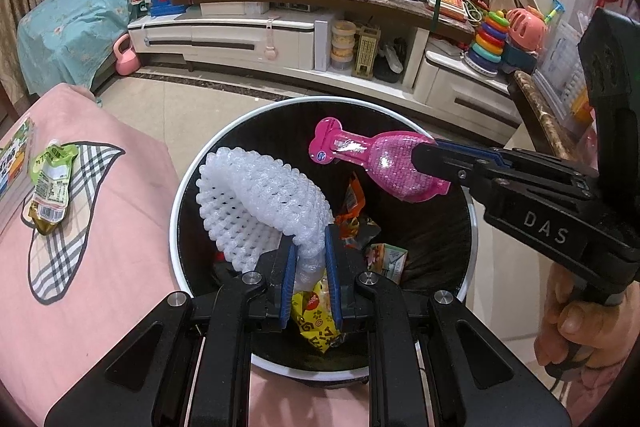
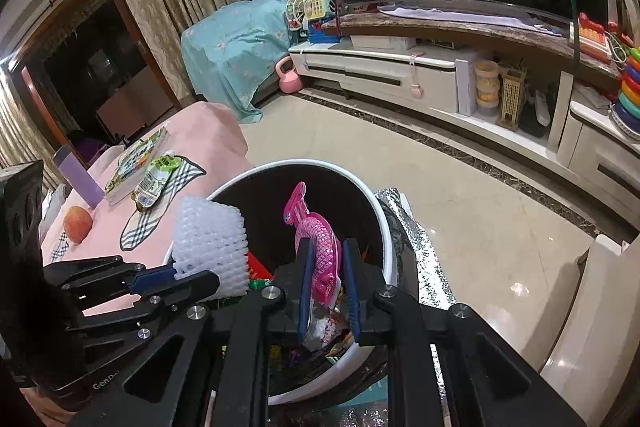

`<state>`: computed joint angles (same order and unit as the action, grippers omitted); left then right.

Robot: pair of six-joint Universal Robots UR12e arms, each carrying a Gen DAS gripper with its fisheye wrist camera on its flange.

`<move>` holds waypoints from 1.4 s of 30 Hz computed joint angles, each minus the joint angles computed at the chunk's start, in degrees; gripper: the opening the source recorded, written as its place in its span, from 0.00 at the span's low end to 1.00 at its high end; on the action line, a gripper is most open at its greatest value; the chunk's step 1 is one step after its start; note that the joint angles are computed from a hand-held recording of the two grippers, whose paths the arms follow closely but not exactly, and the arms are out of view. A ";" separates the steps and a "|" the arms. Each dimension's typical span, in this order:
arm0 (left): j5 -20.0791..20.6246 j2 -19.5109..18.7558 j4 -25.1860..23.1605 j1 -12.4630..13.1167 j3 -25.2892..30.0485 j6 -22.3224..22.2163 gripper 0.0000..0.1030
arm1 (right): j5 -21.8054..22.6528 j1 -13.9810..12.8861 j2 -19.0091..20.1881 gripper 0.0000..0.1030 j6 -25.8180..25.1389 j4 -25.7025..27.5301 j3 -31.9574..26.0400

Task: Collect trash
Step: 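Carry the white mesh net and pink candy package over the trash bin, then open both tools to drop the mesh net and pink package into the bin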

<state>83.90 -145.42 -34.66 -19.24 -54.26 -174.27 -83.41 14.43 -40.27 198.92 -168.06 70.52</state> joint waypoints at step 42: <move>0.78 5.86 10.08 1.86 -11.01 -4.31 0.75 | 2.31 0.01 -1.14 0.49 4.52 -3.66 1.80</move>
<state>84.68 -139.56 -24.58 -17.38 -65.27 -178.58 -81.10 14.45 -41.41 203.44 -171.71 72.32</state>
